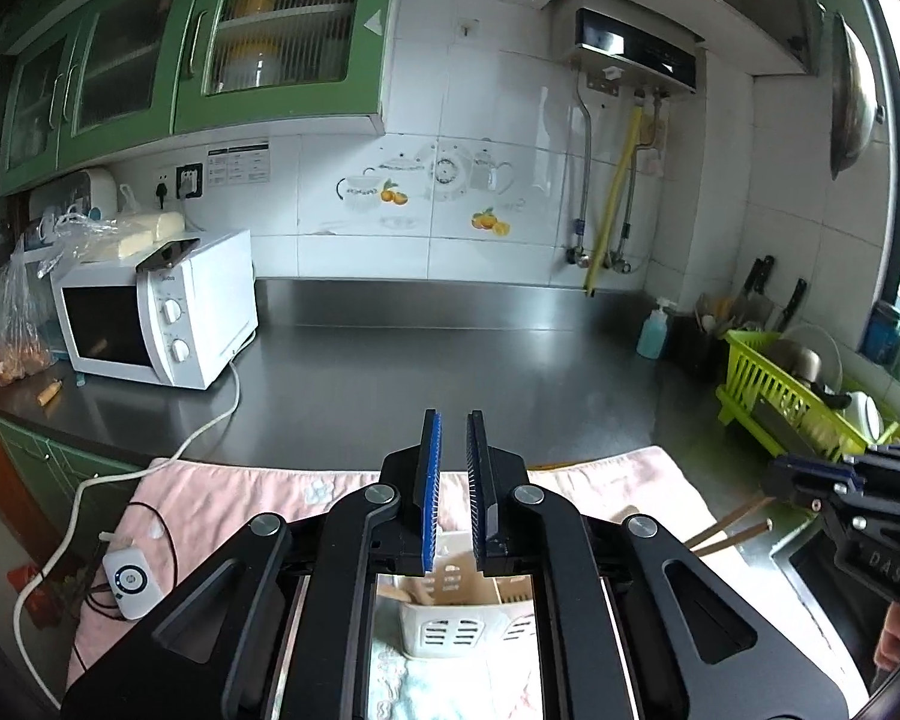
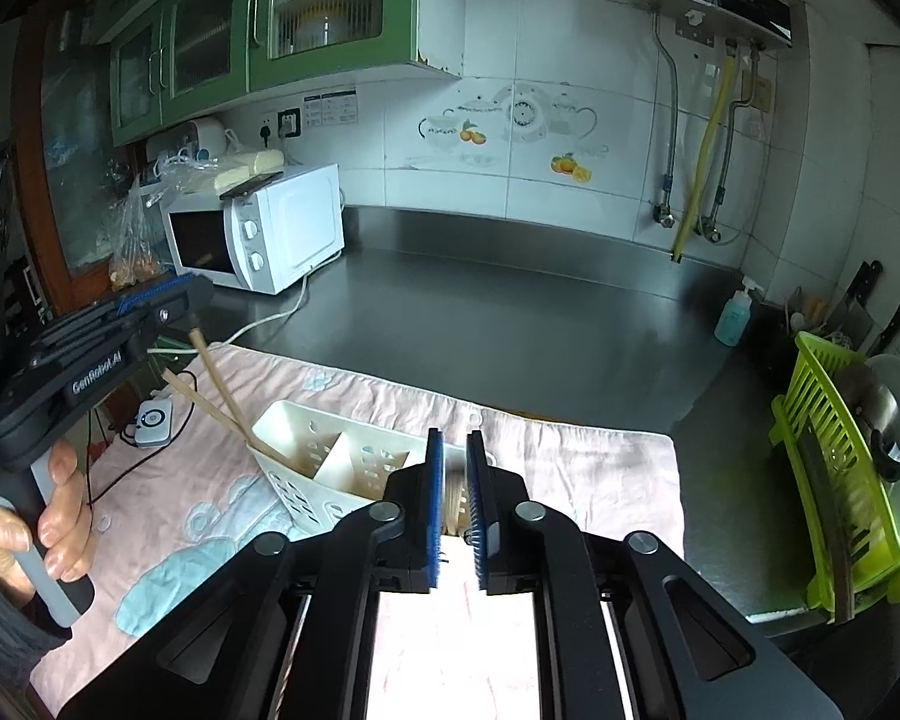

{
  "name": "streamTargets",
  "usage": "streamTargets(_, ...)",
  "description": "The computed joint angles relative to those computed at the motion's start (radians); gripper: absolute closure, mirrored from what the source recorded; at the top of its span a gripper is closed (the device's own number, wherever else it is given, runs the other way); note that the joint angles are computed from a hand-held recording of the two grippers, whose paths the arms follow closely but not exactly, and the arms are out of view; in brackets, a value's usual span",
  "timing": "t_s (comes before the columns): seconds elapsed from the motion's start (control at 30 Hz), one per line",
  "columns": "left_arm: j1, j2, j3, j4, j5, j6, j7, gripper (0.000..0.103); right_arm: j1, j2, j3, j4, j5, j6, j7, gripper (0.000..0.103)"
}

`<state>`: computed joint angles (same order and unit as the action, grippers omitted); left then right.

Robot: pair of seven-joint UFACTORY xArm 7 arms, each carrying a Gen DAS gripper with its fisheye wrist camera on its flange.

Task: Organize utensils
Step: 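Open both tools to release the chopsticks inside the holder, then move both open tools back over the chopstick pile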

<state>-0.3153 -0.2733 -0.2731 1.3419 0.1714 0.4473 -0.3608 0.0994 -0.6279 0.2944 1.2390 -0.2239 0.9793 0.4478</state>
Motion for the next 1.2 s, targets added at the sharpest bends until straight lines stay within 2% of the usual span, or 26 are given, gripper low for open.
streamTargets(0.07, 0.003, -0.021, -0.002, -0.018, 0.009, 0.001, -0.002, 0.089, 0.0, -0.011, 0.0, -0.006, -0.002, -0.01, 0.004, 0.089)
streamTargets(0.13, 0.007, -0.047, -0.004, -0.039, 0.011, 0.005, -0.008, 0.079, 0.002, -0.032, 0.002, -0.014, 0.001, -0.016, 0.013, 0.087)
streamTargets(0.23, 0.002, -0.104, 0.003, -0.084, -0.01, 0.018, 0.003, 0.074, 0.0, -0.078, 0.021, -0.031, -0.003, -0.011, 0.024, 0.085)
streamTargets(0.27, 0.0, -0.127, 0.004, -0.102, -0.017, 0.026, 0.008, 0.071, -0.001, -0.095, 0.03, -0.037, -0.003, -0.007, 0.029, 0.081)
streamTargets(0.33, 0.0, -0.189, 0.007, -0.155, -0.034, 0.044, 0.011, 0.059, 0.005, -0.139, 0.045, -0.062, 0.005, 0.001, 0.042, 0.078)
streamTargets(0.6, 0.003, -0.438, 0.006, -0.368, -0.079, 0.154, 0.053, 0.054, 0.08, -0.333, 0.117, -0.222, 0.097, 0.059, 0.102, 0.073)
streamTargets(0.77, -0.012, -0.591, 0.012, -0.498, -0.107, 0.211, 0.093, 0.054, 0.135, -0.427, 0.193, -0.319, 0.162, 0.1, 0.177, 0.072)
streamTargets(1.07, -0.02, -0.808, 0.009, -0.652, -0.15, 0.292, 0.112, 0.046, 0.25, -0.438, 0.346, -0.413, 0.256, 0.126, 0.347, 0.067)
streamTargets(1.2, -0.015, -0.856, 0.001, -0.679, -0.159, 0.319, 0.115, 0.045, 0.321, -0.406, 0.385, -0.461, 0.299, 0.089, 0.446, 0.067)
